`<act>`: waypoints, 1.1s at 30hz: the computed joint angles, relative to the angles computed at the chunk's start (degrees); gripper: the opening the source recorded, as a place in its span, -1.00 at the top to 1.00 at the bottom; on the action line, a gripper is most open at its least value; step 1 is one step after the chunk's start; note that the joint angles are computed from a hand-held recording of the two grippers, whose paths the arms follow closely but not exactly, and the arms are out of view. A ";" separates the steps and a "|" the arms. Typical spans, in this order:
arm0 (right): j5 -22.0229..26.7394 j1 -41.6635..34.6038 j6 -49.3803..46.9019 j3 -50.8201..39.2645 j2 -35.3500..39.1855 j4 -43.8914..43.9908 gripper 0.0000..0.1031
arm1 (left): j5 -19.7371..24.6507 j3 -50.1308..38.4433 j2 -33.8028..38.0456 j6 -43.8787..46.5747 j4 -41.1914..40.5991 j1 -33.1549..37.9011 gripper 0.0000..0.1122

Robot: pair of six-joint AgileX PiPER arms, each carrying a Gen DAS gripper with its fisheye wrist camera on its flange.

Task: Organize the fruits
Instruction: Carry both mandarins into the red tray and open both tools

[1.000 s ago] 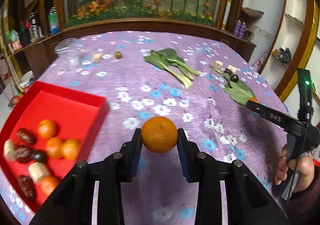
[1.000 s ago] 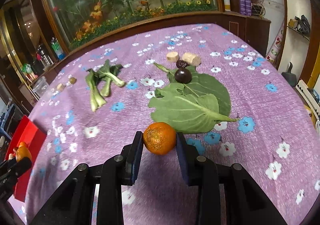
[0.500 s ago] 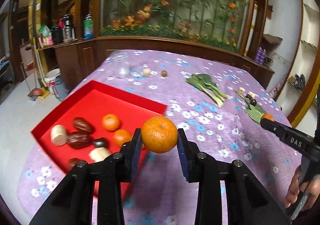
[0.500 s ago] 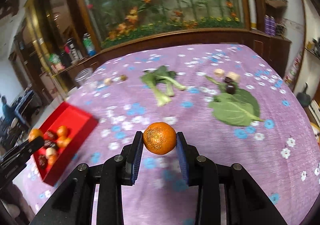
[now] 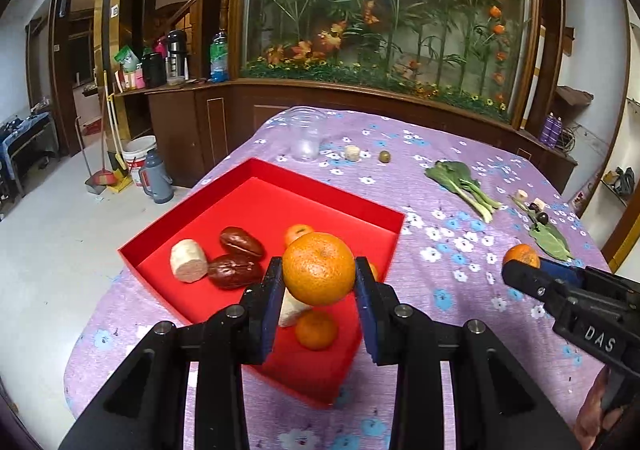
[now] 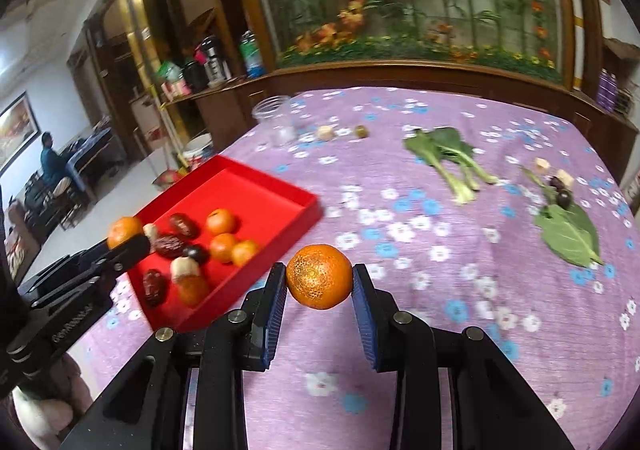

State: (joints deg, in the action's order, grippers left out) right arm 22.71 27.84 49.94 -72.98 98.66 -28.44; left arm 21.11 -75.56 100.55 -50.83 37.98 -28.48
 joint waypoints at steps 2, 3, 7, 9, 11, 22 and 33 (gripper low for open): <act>0.82 1.12 -1.48 -2.30 1.68 1.13 0.30 | -0.86 0.62 -0.07 0.54 -0.79 1.07 0.41; 1.01 1.42 -2.00 -2.67 1.88 1.49 0.30 | -1.10 0.75 -0.03 0.83 -1.18 1.50 0.41; 2.56 3.10 -5.51 -7.47 5.37 4.36 0.30 | -2.20 1.06 0.35 3.29 -4.21 3.67 0.41; 3.15 3.49 -7.35 -9.66 6.97 6.07 0.30 | -2.75 1.44 0.37 4.19 -5.30 4.62 0.41; 3.79 3.65 -9.61 -12.04 8.69 8.22 0.30 | -3.19 1.46 0.68 5.14 -6.49 5.41 0.41; 7.91 4.50 -17.13 -23.10 16.31 13.64 0.30 | -3.42 -0.88 3.98 12.53 -14.40 8.77 0.41; 13.66 3.85 -22.70 -36.34 24.54 17.62 0.29 | -1.62 -5.74 8.13 17.81 -19.14 10.33 0.41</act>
State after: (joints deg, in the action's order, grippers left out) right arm 36.37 31.69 27.24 -109.32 123.20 -10.82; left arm 19.49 -81.30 108.68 -33.02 18.84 -18.15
